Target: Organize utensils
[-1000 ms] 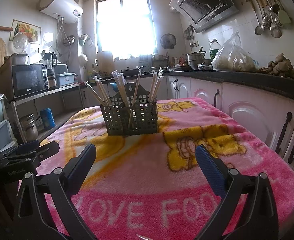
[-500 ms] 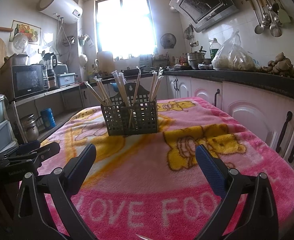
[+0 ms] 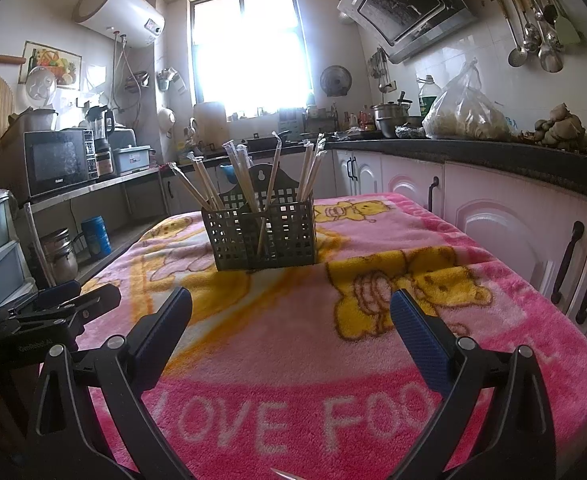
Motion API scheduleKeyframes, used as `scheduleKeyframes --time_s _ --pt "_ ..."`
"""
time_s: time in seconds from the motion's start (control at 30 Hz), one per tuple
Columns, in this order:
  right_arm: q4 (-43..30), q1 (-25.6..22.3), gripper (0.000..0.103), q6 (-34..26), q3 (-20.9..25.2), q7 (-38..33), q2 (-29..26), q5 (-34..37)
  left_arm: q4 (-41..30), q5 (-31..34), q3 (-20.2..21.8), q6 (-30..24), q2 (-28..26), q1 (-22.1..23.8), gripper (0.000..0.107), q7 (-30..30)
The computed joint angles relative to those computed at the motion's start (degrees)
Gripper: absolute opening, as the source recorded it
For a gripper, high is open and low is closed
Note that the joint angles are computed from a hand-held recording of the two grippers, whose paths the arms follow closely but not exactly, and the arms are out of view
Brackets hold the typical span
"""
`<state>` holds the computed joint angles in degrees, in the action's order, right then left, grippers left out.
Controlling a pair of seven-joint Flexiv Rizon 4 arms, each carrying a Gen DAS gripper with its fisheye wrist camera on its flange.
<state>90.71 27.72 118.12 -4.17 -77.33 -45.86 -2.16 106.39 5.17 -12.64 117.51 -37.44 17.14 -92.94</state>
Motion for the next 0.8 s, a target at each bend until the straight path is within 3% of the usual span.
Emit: scheduleKeyframes --time_s 0.8 --pt "0.04 -0.26 0.097 -0.38 0.31 0.17 0.07 -0.29 0.09 1.05 -1.17 -0.68 0.07 1.29 0.092 -0.22"
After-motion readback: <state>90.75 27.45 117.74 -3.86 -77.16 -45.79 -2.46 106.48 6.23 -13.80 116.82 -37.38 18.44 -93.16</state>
